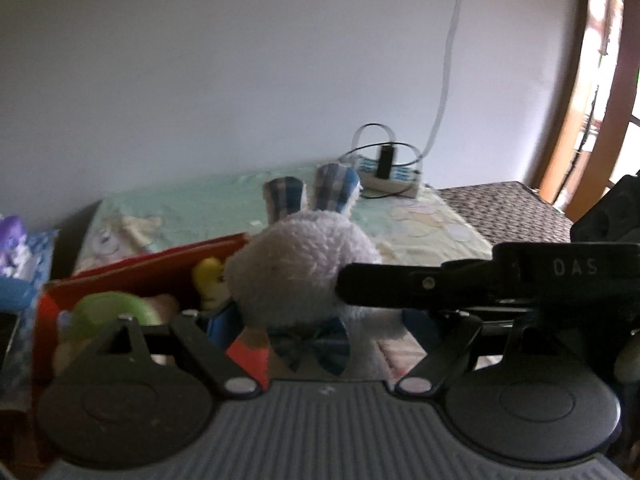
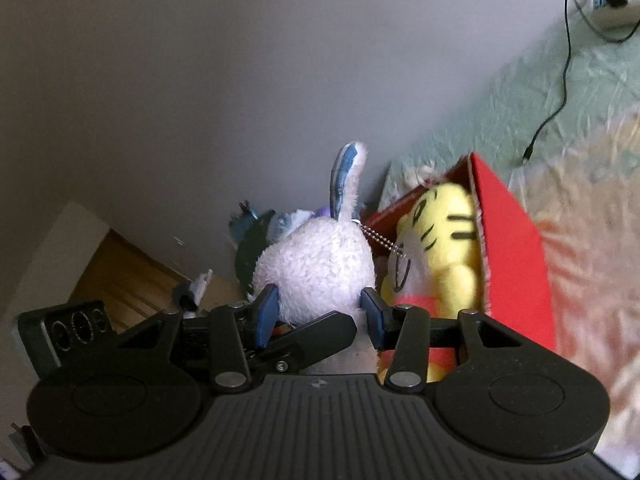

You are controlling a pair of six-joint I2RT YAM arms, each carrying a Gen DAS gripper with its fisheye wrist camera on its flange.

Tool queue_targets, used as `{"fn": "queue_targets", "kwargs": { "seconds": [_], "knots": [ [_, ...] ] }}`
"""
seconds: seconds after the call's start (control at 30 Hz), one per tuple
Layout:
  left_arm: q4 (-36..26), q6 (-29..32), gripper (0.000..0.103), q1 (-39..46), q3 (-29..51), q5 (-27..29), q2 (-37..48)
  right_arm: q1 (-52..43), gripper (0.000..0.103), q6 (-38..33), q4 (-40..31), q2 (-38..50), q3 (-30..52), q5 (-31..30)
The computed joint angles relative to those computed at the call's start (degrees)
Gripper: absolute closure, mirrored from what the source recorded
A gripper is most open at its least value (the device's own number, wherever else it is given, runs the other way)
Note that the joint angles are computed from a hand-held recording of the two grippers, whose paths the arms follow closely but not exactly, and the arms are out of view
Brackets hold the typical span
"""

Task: Organize objects
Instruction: 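Carry the white bunny with the right tool and lower it into the box, then open the right tool to release the bunny and withdraw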

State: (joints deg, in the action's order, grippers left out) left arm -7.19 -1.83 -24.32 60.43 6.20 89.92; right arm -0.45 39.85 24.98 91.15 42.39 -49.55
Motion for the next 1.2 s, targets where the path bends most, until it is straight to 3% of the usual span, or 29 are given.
{"fn": "queue_targets", "kwargs": {
  "seconds": [0.33,0.47,0.77,1.03,1.1,1.2],
  "knots": [
    [-2.3,1.6,0.019,9.9,2.3,4.9,5.6,8.6,0.055,-0.4,-8.5,8.4,9.7,10.4],
    [-0.9,3.6,0.018,11.3,1.6,6.0,5.8,10.7,0.058,-4.5,-16.9,9.8,14.0,13.9],
    [0.5,7.7,0.008,10.3,0.8,6.0,6.7,11.0,0.055,-7.2,-19.5,6.2,12.3,16.7],
    [-1.1,6.6,0.008,11.6,1.3,8.2,6.1,9.1,0.043,-7.8,-21.1,0.0,8.8,19.3],
    [-2.0,5.9,0.008,11.5,1.5,8.0,5.8,10.1,0.032,-8.6,-23.4,-2.1,8.4,24.1],
    [-3.7,5.2,0.008,11.1,2.4,6.9,5.7,10.4,0.032,-10.4,-25.1,-5.4,7.0,27.9]
  ]
}}
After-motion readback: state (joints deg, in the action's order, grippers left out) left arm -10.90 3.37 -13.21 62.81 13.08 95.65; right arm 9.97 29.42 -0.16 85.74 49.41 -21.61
